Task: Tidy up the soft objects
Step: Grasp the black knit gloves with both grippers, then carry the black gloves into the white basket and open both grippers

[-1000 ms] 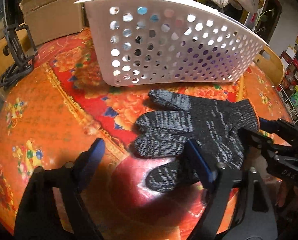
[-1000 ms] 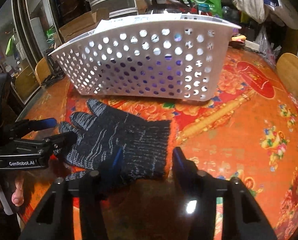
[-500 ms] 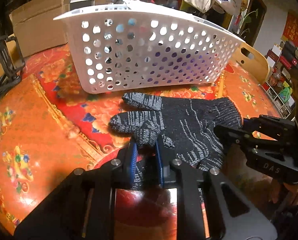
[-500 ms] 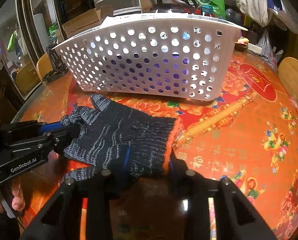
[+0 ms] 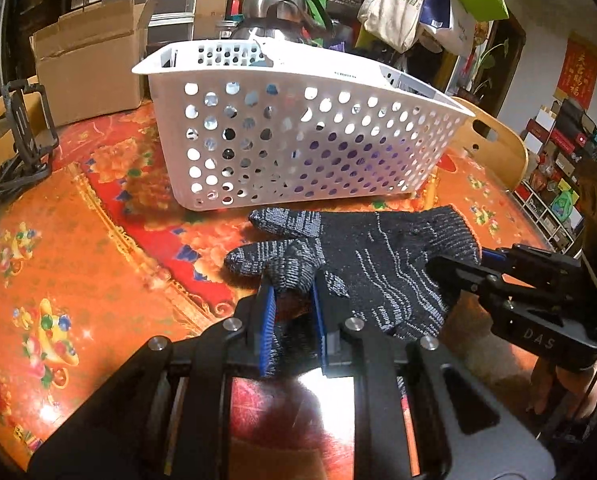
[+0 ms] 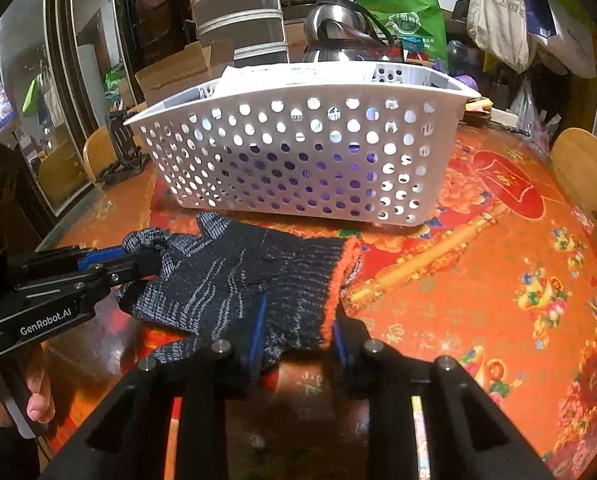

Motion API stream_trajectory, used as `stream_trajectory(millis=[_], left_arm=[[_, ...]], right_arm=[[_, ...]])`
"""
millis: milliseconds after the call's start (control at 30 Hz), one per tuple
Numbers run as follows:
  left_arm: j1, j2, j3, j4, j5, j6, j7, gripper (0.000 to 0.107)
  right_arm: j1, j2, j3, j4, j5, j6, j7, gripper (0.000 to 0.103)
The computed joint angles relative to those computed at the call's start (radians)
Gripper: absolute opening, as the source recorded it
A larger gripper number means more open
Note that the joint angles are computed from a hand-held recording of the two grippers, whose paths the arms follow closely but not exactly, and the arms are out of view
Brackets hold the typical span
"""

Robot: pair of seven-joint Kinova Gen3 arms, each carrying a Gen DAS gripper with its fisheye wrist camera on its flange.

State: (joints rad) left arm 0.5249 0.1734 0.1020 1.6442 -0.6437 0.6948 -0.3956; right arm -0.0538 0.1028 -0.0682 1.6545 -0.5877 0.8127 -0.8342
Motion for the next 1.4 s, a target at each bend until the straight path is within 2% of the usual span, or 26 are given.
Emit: stream_trajectory(millis=[267,467,633,767,933,1033,1133,1233,1333,1400], left_arm=[[0.038,-0.021,-0.001,0.026,-0.106,0.005,0.087,0.015],[0.024,-0.03,0.008,0.038,-0.108,-0.01,0.093,0.015],[0.037,-0.037,0.017,0.051,-0.172,-0.002,0.149,0.015],[0.064,-0.057,0.024,0.076,-0.258,0.017,0.237,0.015],[0.059,-0.099,0.068,0.087,-0.282,0.05,0.283,0.015],[0.054,-0.144,0.104,0.073,-0.308,0.086,0.283,0.015],[0.029,-0.177,0.136,0.036,-0.293,0.11,0.236,0.015],[0.006,-0.17,0.157,-0.061,-0.266,0.162,0.127,0.015],[-0.01,-0.135,0.159,-0.189,-0.234,0.221,0.005,0.015],[-0.093,-0.103,0.208,-0.281,-0.21,0.229,-0.076,0.015]], right_arm=[[0.006,-0.036,0.004,0.048,-0.062,-0.053,0.066,0.027],[0.008,-0.048,0.018,0.064,-0.115,-0.06,0.106,0.027],[0.009,-0.06,0.026,0.083,-0.147,-0.073,0.139,0.027],[0.004,-0.077,0.03,0.104,-0.175,-0.092,0.18,0.027],[-0.013,-0.119,0.041,0.144,-0.203,-0.114,0.218,0.027],[-0.014,-0.147,0.059,0.141,-0.234,-0.079,0.237,0.027],[-0.014,-0.162,0.104,0.103,-0.285,0.004,0.255,0.027],[-0.003,-0.157,0.122,0.03,-0.301,0.076,0.225,0.027],[0.003,-0.14,0.106,-0.068,-0.265,0.097,0.157,0.027],[-0.01,-0.117,0.091,-0.156,-0.208,0.092,0.089,0.027]])
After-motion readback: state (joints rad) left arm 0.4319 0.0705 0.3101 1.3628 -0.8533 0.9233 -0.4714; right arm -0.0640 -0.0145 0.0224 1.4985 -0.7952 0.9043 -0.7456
